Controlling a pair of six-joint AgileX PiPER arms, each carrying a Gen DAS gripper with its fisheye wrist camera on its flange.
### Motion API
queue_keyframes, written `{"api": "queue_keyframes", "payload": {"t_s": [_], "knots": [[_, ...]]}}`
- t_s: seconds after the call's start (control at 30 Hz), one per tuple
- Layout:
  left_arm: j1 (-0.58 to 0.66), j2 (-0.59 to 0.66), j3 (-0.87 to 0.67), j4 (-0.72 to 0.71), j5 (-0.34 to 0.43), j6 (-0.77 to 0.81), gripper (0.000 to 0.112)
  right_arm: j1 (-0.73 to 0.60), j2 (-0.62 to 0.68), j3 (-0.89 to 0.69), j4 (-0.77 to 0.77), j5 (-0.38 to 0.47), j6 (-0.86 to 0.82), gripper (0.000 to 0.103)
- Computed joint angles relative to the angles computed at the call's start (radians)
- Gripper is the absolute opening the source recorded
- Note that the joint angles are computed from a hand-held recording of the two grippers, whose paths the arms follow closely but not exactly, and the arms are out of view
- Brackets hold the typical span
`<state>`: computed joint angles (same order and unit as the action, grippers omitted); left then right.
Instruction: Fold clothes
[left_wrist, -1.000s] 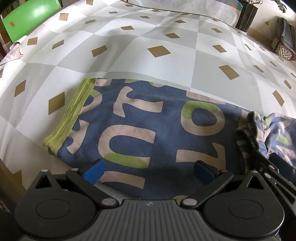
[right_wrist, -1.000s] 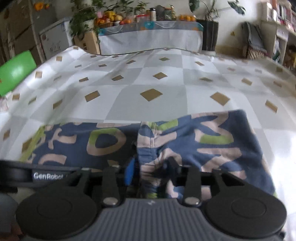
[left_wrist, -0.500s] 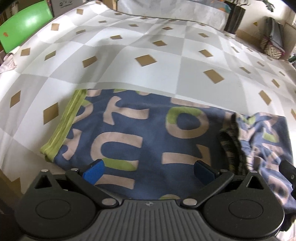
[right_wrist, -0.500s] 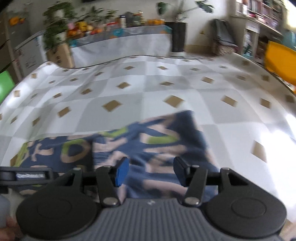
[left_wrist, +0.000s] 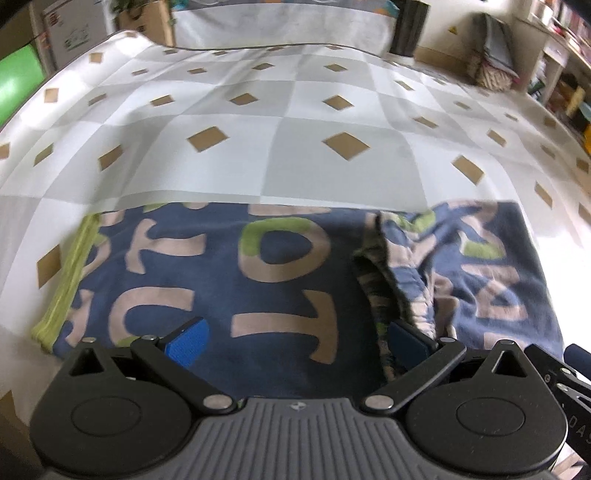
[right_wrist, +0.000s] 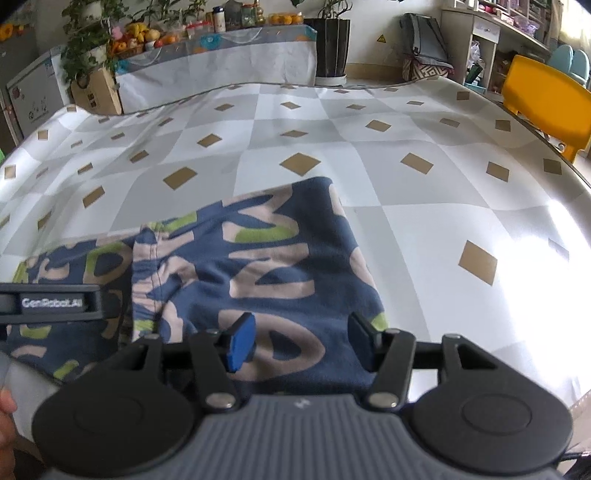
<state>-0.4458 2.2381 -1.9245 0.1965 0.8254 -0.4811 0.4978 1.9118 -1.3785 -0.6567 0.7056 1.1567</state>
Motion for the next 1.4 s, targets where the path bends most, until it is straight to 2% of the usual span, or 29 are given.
{"api": "queue_keyframes", "payload": {"t_s": [0.23,0.43,0.47,0.7,0.8,1.03,1.2,1.4], "knots": [[-0.011,0.034,-0.024,0.035,0.051,0.025,0.103,0.005,0.067,-0.063,0.065,0.121,-0.084,0.053],[-0.004,0.058,-0.039,0.088,0.105,-0.007,0.103,0.005,0.068,-0.049,0.048,0.142,-0.056,0.053],[0.005,0.045,-0.013,0.071,0.080,-0.010,0.103,0.004,0.067,-0.046,0.046,0.142,-0.055,0.053],[0.009,0.036,-0.008,0.085,0.085,-0.037,0.103,0.007,0.068,-0.055,0.043,0.176,-0.053,0.056],[0.032,0.005,0.014,0.014,0.042,-0.030,0.103,0.009,0.069,-0.057,0.038,0.180,-0.059,0.056],[0.032,-0.010,-0.009,-0.121,0.022,0.097,0.103,0.007,0.074,-0.060,0.035,0.180,-0.045,0.058],[0.013,0.019,-0.043,-0.099,0.048,0.113,0.103,0.005,0.078,-0.060,0.032,0.177,-0.030,0.061],[0.027,-0.041,0.013,-0.081,-0.037,0.052,0.103,0.002,0.077,-0.053,0.028,0.169,-0.011,0.065]]}}
